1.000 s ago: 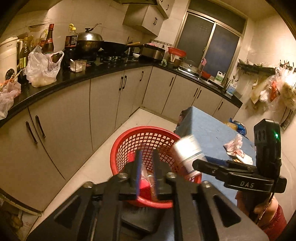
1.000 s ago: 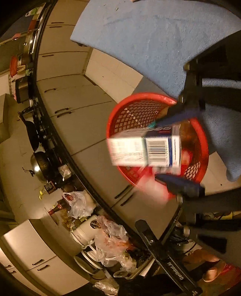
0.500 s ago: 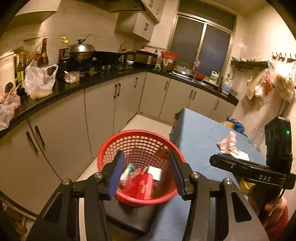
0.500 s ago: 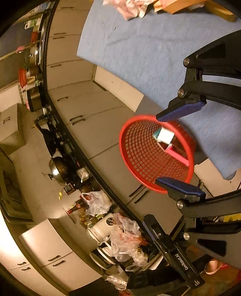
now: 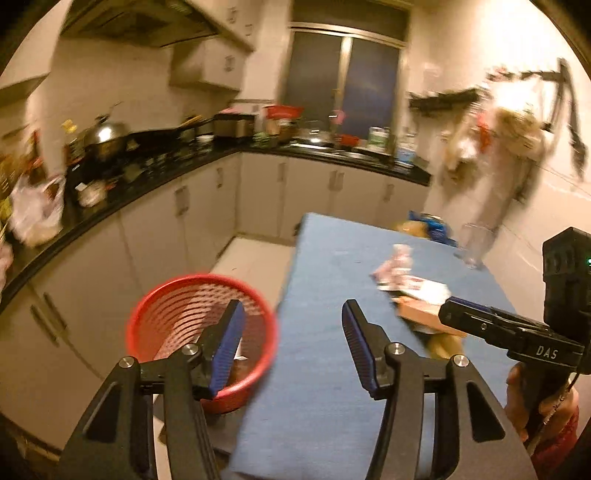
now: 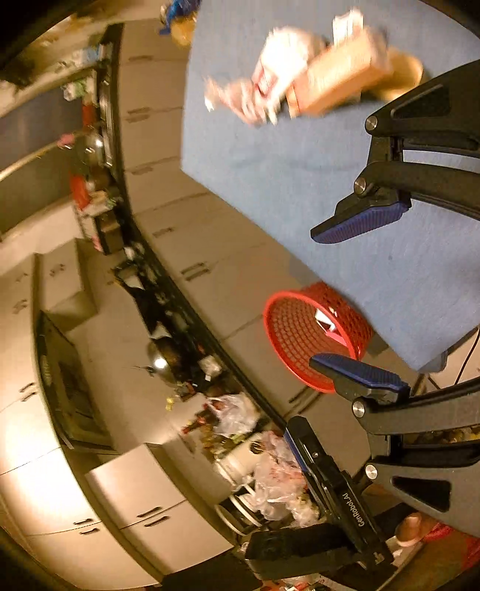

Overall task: Collect trash
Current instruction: 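Move both tools back over the remaining trash on the table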

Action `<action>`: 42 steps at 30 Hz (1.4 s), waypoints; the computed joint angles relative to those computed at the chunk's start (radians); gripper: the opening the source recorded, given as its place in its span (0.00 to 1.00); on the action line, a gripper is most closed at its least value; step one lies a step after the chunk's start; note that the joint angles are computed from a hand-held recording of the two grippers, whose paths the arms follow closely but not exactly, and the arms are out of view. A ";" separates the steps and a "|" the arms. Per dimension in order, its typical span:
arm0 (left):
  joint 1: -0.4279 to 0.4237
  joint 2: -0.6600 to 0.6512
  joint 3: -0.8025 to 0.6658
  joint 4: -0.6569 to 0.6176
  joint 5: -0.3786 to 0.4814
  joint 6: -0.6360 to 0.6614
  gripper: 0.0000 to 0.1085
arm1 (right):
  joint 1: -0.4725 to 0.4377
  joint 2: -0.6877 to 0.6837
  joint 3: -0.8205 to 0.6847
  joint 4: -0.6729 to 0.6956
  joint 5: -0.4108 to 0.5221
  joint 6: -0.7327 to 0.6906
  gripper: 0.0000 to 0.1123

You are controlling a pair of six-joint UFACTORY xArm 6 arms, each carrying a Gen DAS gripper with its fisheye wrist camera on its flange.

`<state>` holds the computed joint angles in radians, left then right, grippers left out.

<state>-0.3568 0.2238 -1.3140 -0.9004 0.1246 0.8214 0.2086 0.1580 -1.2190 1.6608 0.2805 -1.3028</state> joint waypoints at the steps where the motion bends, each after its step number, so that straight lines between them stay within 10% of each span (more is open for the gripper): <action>1: -0.017 -0.007 -0.002 0.001 0.003 0.010 0.52 | -0.008 -0.031 0.027 0.043 -0.009 -0.044 0.59; 15: -0.257 -0.084 -0.135 0.295 0.164 -0.154 0.52 | -0.259 -0.608 0.441 0.430 -0.027 -0.395 0.59; 27: -0.443 -0.151 -0.350 0.330 0.357 -0.152 0.60 | -0.351 -1.124 0.649 0.131 -0.271 -0.094 0.67; 34: -0.379 -0.139 -0.273 0.195 0.405 -0.087 0.64 | -0.356 -1.079 0.731 0.069 -0.223 -0.001 0.69; 42: -0.204 0.077 -0.272 0.178 0.399 -0.176 0.66 | -0.382 -0.585 0.558 0.176 0.027 -0.077 0.69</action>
